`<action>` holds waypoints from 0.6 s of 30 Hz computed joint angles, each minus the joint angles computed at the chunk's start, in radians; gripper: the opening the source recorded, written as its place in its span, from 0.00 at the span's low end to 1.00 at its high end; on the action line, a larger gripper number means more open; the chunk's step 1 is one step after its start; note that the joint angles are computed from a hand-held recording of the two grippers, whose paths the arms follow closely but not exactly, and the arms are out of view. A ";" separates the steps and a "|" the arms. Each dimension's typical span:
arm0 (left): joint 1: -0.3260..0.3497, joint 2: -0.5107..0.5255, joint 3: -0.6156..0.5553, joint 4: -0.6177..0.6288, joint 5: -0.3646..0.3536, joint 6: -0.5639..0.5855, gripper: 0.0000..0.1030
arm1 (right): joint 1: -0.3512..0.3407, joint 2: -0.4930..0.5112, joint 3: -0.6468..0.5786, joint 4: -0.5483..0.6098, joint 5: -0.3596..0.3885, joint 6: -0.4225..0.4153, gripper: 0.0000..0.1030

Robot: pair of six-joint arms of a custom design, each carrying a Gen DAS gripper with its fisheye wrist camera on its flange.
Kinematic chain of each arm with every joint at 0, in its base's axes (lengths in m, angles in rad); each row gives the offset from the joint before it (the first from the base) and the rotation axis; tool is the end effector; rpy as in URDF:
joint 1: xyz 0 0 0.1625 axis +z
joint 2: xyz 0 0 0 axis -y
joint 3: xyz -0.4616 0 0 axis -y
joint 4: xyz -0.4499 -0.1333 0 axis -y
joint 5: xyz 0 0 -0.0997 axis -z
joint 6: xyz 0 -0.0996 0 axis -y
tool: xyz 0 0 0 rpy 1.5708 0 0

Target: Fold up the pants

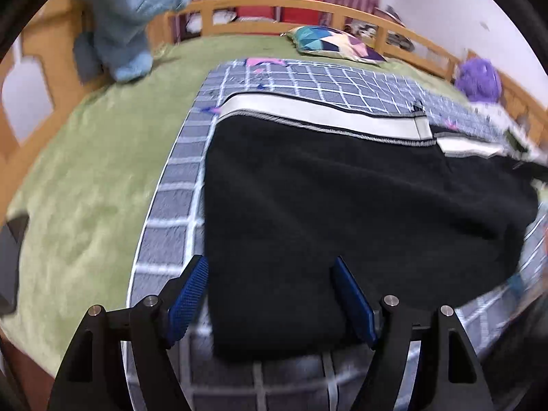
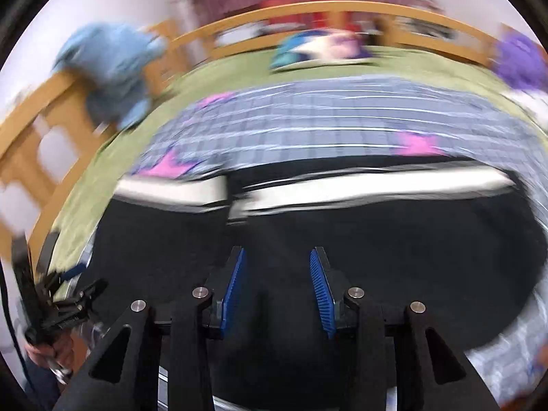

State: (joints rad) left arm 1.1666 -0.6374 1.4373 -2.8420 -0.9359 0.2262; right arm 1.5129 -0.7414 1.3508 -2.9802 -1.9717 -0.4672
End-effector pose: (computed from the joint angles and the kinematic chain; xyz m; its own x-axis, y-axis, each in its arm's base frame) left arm -0.1416 -0.8201 0.0883 -0.7460 0.2510 -0.6168 0.5313 0.7828 -0.3240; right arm 0.0454 -0.8486 0.2243 -0.8244 -0.0162 0.5658 -0.3707 0.7709 -0.5180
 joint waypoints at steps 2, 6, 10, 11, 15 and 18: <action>0.014 -0.037 0.019 0.037 -0.036 -0.059 0.72 | 0.014 0.059 -0.048 0.013 0.000 -0.031 0.55; 0.033 -0.085 0.067 0.040 -0.056 -0.140 0.72 | 0.014 0.188 -0.217 0.155 -0.061 0.006 0.28; 0.038 -0.125 0.119 0.027 -0.069 -0.167 0.72 | 0.002 0.143 -0.150 0.033 0.072 -0.004 0.12; 0.036 -0.128 0.128 0.010 -0.060 -0.156 0.72 | -0.008 0.114 -0.112 -0.001 0.144 0.012 0.12; 0.028 -0.114 0.119 -0.007 -0.054 -0.159 0.72 | -0.001 0.129 -0.155 0.050 0.078 0.011 0.15; 0.015 -0.114 0.117 -0.016 -0.066 -0.152 0.72 | -0.012 0.177 -0.210 0.171 -0.025 0.031 0.23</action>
State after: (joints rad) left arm 1.1814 -0.7513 1.5540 -2.8580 -1.0020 0.0744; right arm 1.5011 -0.5642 1.1405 -2.8094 -1.9966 -0.4360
